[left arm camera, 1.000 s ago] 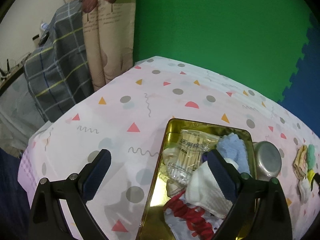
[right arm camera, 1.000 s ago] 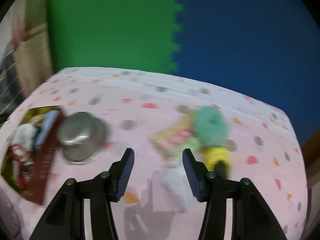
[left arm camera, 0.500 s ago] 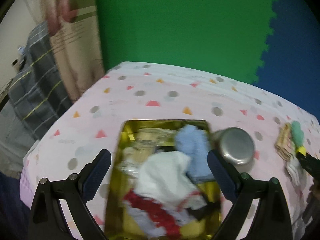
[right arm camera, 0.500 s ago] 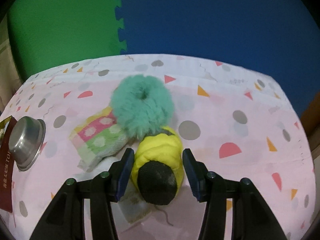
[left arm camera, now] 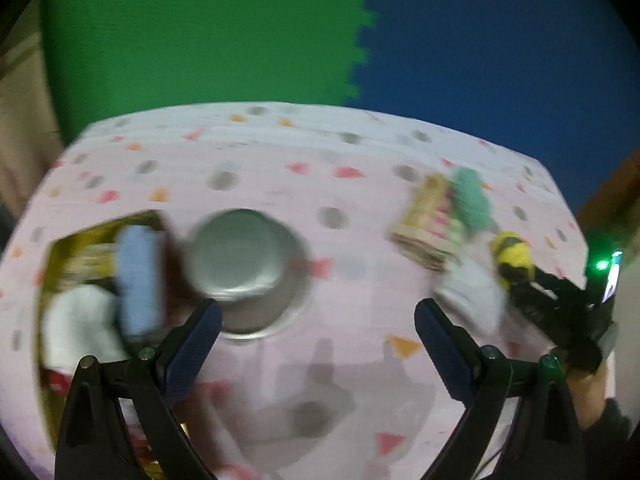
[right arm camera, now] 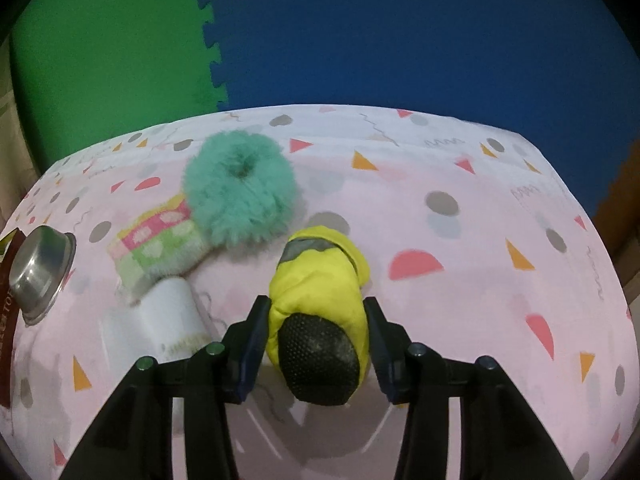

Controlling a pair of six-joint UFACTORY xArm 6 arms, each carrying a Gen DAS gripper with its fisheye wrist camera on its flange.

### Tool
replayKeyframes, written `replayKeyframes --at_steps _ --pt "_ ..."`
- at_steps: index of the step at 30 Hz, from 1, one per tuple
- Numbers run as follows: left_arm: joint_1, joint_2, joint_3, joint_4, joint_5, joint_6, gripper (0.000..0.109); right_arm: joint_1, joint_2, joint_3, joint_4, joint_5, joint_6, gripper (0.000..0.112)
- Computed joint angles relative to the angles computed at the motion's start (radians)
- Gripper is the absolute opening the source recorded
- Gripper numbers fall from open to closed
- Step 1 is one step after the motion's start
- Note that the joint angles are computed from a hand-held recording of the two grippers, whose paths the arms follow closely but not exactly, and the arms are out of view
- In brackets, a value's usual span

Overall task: Organize soft objects
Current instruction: 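Grasp the white folded sock with the left tool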

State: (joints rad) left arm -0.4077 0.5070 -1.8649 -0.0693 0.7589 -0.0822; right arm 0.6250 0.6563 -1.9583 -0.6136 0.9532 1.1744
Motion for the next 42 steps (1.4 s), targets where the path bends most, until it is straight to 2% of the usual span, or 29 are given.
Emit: replayKeyframes --at_steps 6,9,19,20,22,23,24,26,27,30,42 --pt "-0.074 0.128 -0.149 -0.106 0.051 0.017 0.096 0.002 -0.064 0.103 0.005 -0.037 0.028 0.047" --pt "-0.095 0.179 -0.207 -0.132 0.041 -0.007 0.096 0.005 -0.067 0.114 0.008 -0.038 0.029 0.047" --pt "-0.132 0.347 -0.404 -0.092 0.095 -0.114 0.093 0.003 -0.073 0.128 0.010 -0.051 0.032 0.047" --pt "-0.133 0.355 -0.410 -0.097 0.102 -0.109 0.090 0.004 -0.074 0.127 0.010 -0.050 0.033 0.048" --pt "-0.136 0.390 -0.452 -0.087 0.149 -0.112 0.074 0.003 -0.078 0.134 0.010 -0.055 0.036 0.048" --pt "-0.140 0.379 -0.431 -0.069 0.131 -0.111 0.071 0.002 -0.078 0.135 0.011 -0.058 0.036 0.048" --pt "-0.141 0.355 -0.386 -0.080 0.089 -0.086 0.052 0.001 -0.077 0.134 0.012 -0.059 0.034 0.048" --pt "-0.138 0.356 -0.389 -0.172 0.099 0.007 0.027 0.001 -0.078 0.136 0.012 -0.061 0.035 0.048" --pt "-0.139 0.350 -0.384 -0.171 0.097 0.010 0.018 0.000 -0.079 0.137 0.012 -0.062 0.036 0.048" --pt "-0.137 0.343 -0.381 -0.179 0.106 0.038 0.012 0.000 -0.079 0.137 0.012 -0.062 0.036 0.048" --pt "-0.119 0.155 -0.139 -0.226 0.039 0.148 0.011 0.001 -0.078 0.137 0.011 -0.063 0.037 0.048"
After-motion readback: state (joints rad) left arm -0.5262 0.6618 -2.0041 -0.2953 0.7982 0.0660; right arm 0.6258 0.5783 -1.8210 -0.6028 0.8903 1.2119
